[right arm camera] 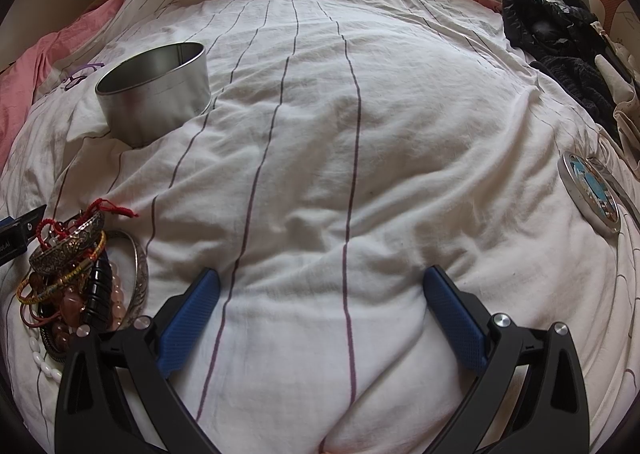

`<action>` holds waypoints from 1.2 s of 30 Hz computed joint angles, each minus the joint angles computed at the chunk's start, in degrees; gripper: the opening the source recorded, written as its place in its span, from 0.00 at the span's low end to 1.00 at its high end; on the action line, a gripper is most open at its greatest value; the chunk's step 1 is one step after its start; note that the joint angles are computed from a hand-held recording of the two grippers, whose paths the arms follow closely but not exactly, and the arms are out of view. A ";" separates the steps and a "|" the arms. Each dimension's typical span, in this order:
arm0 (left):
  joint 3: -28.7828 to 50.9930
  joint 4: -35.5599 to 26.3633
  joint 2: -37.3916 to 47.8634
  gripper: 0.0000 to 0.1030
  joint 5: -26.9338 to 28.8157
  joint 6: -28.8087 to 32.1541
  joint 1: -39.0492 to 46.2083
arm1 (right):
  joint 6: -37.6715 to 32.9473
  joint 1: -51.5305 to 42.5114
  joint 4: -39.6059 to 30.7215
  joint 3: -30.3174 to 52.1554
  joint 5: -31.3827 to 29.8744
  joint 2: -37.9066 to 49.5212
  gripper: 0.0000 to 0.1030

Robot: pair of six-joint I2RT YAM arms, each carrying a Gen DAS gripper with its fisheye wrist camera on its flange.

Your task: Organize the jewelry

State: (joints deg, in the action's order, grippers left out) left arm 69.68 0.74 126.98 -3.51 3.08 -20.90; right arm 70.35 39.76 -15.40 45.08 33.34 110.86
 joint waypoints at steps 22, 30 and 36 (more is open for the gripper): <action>-0.19 -0.74 -0.30 0.94 3.51 -1.45 1.01 | -0.38 -0.31 1.10 0.07 -0.17 0.62 0.95; -0.23 -0.74 -0.35 0.94 3.45 -1.46 0.96 | -0.45 -0.38 0.79 0.27 -0.12 0.84 0.95; -0.21 -0.75 -0.34 0.94 3.44 -1.44 0.96 | -1.12 -0.89 2.60 -0.58 -0.57 0.75 0.95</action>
State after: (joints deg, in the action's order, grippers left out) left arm 69.47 -0.02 126.64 -0.07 1.64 -19.95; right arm 69.23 38.86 -12.81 44.50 32.77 111.61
